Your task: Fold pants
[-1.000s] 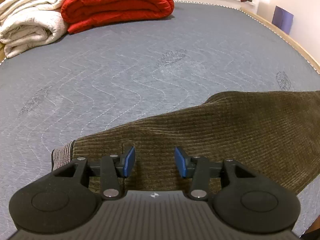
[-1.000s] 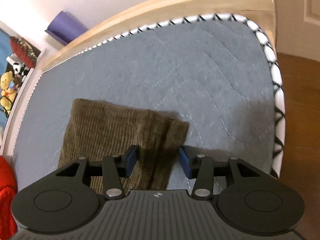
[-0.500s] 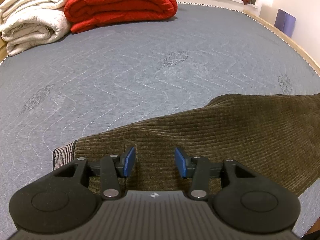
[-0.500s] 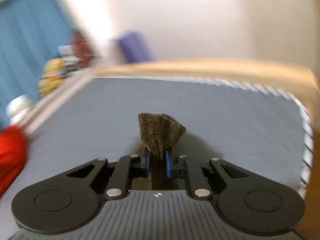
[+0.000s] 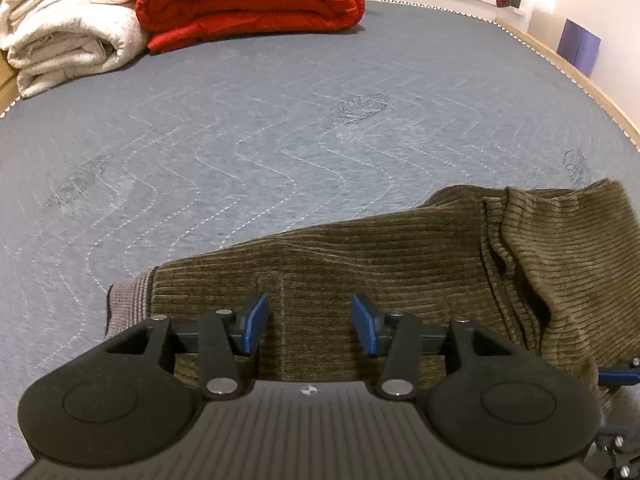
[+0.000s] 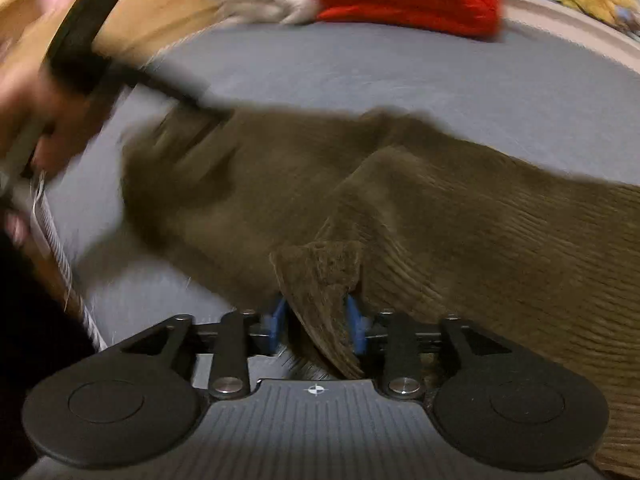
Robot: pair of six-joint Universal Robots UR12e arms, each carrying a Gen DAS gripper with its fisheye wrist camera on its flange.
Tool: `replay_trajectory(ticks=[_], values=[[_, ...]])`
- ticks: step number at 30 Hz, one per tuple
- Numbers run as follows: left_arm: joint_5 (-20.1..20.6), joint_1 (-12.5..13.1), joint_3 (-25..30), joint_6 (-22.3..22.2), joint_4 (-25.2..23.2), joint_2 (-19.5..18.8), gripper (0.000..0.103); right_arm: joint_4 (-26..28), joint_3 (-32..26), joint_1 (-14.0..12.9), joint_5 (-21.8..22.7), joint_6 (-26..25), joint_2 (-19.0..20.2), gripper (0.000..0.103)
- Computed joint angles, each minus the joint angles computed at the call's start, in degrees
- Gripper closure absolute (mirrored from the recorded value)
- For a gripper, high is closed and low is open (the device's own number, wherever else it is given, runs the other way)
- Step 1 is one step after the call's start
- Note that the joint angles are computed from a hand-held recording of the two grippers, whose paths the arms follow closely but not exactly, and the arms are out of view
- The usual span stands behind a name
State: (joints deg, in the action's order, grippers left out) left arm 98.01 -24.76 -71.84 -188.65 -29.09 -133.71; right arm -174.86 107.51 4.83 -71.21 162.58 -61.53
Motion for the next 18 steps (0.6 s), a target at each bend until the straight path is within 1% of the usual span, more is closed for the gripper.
replay_trajectory(ticks=[1,2,3,4,6,7,8,11,12,14,15,16,17,18], values=[[-0.75,0.05,0.24,-0.25,-0.18,-0.09,0.051,0.14,-0.09,-0.38,1.53,-0.23,-0.24,0.052],[-1.64,0.09,0.47,-0.46,-0.27,-0.20,0.051,-0.31,0.05,-0.90,3.19,1.31,-0.53,0.053],[-2.97,0.16,0.75,-0.75,-0.23,-0.36,0.051,-1.04,0.08,-1.60,4.66,3.96,-0.72,0.053],[-4.57,0.25,0.98,-1.07,-0.05,-0.53,0.051,-1.93,0.47,-2.29,5.12,5.86,-0.99,0.052],[-8.61,0.33,1.65,-1.92,0.32,-1.08,0.051,-4.60,0.65,-2.74,3.75,9.49,-0.81,0.050],[-11.33,0.45,2.00,-2.51,0.72,-1.44,0.051,-5.09,0.66,-2.93,3.08,10.26,-0.73,0.049],[-14.96,0.66,2.43,-3.39,1.39,-1.96,0.051,-4.89,0.65,-3.09,2.55,10.61,-0.68,0.048],[-22.60,0.99,4.05,-7.21,3.61,-3.88,0.051,-4.02,0.32,-3.17,1.70,11.74,-0.04,0.048],[-24.35,0.96,4.86,-8.46,4.20,-4.68,0.051,-3.81,0.46,-3.22,1.91,11.87,0.06,0.048],[-26.43,0.81,6.77,-10.05,4.64,-6.28,0.051,-3.77,0.97,-2.64,1.92,11.09,0.35,0.048],[-26.94,0.71,7.91,-10.44,4.59,-7.13,0.051,-2.75,0.97,-2.48,2.09,9.84,0.31,0.048],[-26.59,0.45,8.75,-10.71,4.49,-7.77,0.051,-0.61,0.98,-2.57,3.37,7.77,-0.05,0.050],[-26.08,0.23,9.80,-10.91,3.84,-8.47,0.049,1.56,0.74,-2.67,5.34,5.58,-0.22,0.058],[-25.45,0.03,10.89,-11.07,2.77,-9.17,0.047,2.54,0.90,-2.74,6.48,3.48,-0.59,0.066]])
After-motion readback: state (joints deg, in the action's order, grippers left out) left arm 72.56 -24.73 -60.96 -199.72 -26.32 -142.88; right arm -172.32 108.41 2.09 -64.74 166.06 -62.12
